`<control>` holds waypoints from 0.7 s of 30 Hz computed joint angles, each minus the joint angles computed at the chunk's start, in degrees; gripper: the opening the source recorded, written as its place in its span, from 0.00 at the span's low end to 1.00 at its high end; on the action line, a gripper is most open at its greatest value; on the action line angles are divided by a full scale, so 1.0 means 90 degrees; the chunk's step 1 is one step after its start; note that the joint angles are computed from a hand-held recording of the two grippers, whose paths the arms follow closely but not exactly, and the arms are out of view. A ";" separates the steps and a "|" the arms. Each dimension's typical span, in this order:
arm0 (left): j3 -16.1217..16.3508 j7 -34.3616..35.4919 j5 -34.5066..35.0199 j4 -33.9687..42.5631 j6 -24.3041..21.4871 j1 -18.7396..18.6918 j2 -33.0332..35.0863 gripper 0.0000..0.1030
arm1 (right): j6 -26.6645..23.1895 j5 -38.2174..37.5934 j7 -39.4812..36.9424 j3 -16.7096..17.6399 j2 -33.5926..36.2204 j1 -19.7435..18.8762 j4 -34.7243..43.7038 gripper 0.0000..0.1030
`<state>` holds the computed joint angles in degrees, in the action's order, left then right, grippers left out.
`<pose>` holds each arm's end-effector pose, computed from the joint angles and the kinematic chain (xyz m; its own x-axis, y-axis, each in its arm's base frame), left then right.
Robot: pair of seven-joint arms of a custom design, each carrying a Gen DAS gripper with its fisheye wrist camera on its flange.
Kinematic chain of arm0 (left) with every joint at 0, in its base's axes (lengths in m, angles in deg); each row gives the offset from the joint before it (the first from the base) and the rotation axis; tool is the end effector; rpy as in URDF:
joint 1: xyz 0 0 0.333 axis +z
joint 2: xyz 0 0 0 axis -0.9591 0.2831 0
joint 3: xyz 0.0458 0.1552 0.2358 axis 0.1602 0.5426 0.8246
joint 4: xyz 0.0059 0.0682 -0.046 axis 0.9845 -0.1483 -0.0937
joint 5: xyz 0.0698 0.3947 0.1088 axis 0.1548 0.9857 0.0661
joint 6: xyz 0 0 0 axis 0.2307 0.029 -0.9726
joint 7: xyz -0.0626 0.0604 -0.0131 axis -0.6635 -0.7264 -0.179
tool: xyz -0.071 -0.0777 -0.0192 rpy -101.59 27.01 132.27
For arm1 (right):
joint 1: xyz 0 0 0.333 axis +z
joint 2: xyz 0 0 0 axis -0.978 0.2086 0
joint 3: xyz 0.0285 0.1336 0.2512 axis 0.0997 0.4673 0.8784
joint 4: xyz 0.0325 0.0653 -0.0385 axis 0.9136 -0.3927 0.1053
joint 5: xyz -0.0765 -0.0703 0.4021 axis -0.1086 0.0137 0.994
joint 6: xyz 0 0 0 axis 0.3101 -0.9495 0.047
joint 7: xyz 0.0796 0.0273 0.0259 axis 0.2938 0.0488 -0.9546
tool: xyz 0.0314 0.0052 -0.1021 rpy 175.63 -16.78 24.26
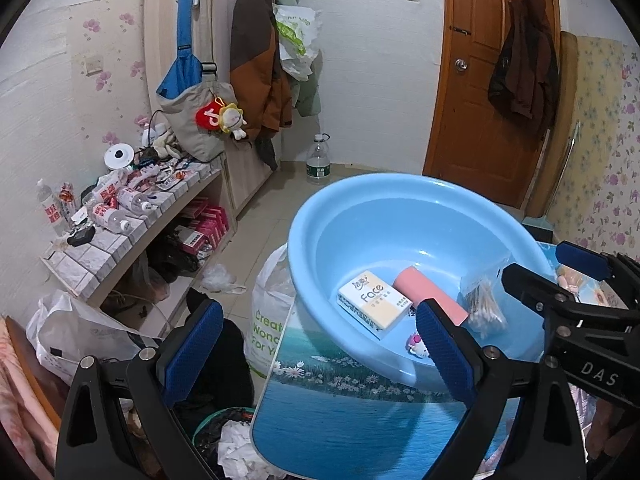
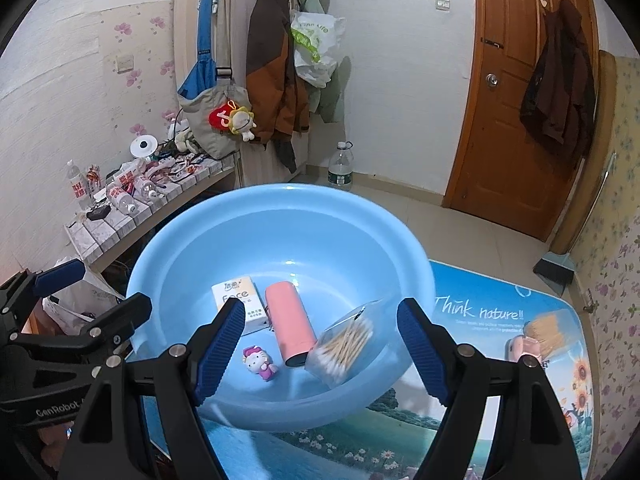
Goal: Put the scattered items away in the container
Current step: 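Move both tools away from basin toward pink case and toothpick box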
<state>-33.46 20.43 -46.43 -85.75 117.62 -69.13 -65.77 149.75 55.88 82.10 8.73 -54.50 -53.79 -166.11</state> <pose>0.4461 -0.1896 0.5414 0.1933 -0.9809 0.0210 -0.6183 -0.1384 -0.7736 0.4707 0.1626 0.5604 0.4423 -0.8965 0.0269 -0.5557 -0.2975 -0.7763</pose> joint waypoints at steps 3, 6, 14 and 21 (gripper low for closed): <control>-0.0044 -0.0070 0.0021 0.0025 -0.0093 0.0010 -0.0082 1.00 | -0.0038 -0.0043 0.0066 0.0027 -0.0139 -0.0056 -0.0045 0.78; -0.0013 -0.0019 -0.0050 0.0070 -0.0183 -0.0087 -0.0104 1.00 | -0.0076 -0.0018 0.0080 -0.0037 -0.0321 -0.0051 -0.0127 0.78; -0.0264 -0.0132 0.0021 0.0312 -0.0801 -0.0236 -0.0127 1.00 | -0.0187 -0.0075 0.0172 -0.0223 -0.1015 -0.0223 -0.0636 0.83; -0.0316 -0.0192 0.0216 0.0546 -0.1272 -0.0689 0.0083 1.00 | -0.0343 -0.0163 0.0316 -0.0457 -0.1575 -0.0493 -0.1081 0.86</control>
<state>-36.30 18.70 -44.48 -80.84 106.18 -75.33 -65.03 146.66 54.41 84.94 4.62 -68.68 -58.23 -175.84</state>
